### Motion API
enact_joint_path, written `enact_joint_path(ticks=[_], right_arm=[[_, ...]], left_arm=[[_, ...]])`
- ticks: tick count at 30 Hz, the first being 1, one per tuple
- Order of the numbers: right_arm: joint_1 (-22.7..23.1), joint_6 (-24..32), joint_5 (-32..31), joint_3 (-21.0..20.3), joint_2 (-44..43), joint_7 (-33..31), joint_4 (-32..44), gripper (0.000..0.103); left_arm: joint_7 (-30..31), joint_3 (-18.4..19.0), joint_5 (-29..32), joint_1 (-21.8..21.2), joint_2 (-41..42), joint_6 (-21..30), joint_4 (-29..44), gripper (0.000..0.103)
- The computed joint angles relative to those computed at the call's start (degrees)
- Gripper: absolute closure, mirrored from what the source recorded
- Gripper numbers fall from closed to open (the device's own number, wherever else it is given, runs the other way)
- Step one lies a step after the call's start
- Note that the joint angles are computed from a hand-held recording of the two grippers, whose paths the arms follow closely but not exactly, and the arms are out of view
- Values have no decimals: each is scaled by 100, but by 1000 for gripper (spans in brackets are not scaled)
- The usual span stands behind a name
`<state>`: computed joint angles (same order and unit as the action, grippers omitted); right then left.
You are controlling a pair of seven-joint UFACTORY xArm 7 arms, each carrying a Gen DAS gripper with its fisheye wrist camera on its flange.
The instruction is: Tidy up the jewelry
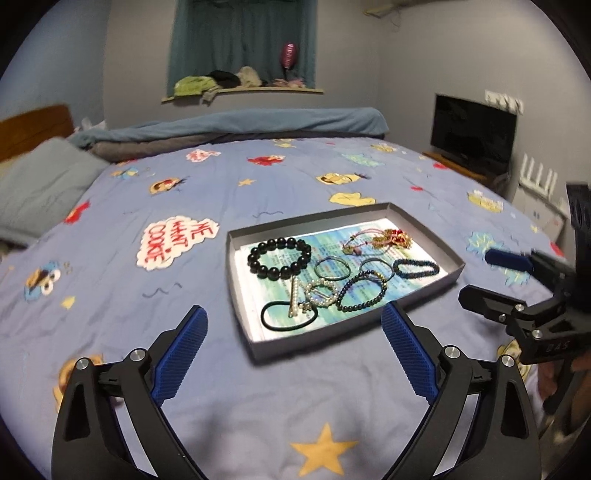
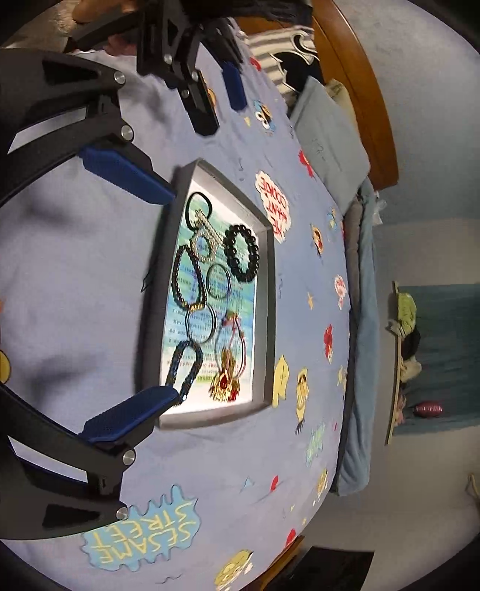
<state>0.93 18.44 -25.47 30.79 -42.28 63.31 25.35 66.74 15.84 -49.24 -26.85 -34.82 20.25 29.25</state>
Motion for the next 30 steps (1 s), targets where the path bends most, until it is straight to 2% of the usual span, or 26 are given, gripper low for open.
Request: enact_joint_path(ticks=[2, 6, 7, 11, 14, 17, 19, 30], right_arm=[[-102, 153, 24, 150, -185, 260, -52, 6], [-322, 532, -35, 453, -458, 839, -97, 6], [-351, 585, -92, 487, -485, 918, -100, 6], [-465, 911, -368, 655, -452, 1158, -7, 6], [-468, 1001, -585, 675, -321, 1279, 50, 6], [-441, 958, -767, 659, -222, 1443, 62, 6], [-450, 992, -907, 702, -170, 1541, 84, 6], [-137, 1233, -1298, 534, -77, 1833, 113, 6]], left_arm=[[-169, -65, -98, 56, -69, -147, -109, 7], [-564, -321, -35, 46, -140, -1059, -470, 6], [-598, -261, -61, -72, -150, -1231, -545, 6], [-792, 10, 62, -406, -38, -1377, -603, 5], [-956, 60, 198, -616, 164, -1751, -639, 5], [-868, 486, 253, -1158, 124, -2123, -728, 5], [-902, 606, 358, -1375, 139, -2440, -795, 5], [-1601, 618, 1091, -1320, -58, -2367, -948, 5]])
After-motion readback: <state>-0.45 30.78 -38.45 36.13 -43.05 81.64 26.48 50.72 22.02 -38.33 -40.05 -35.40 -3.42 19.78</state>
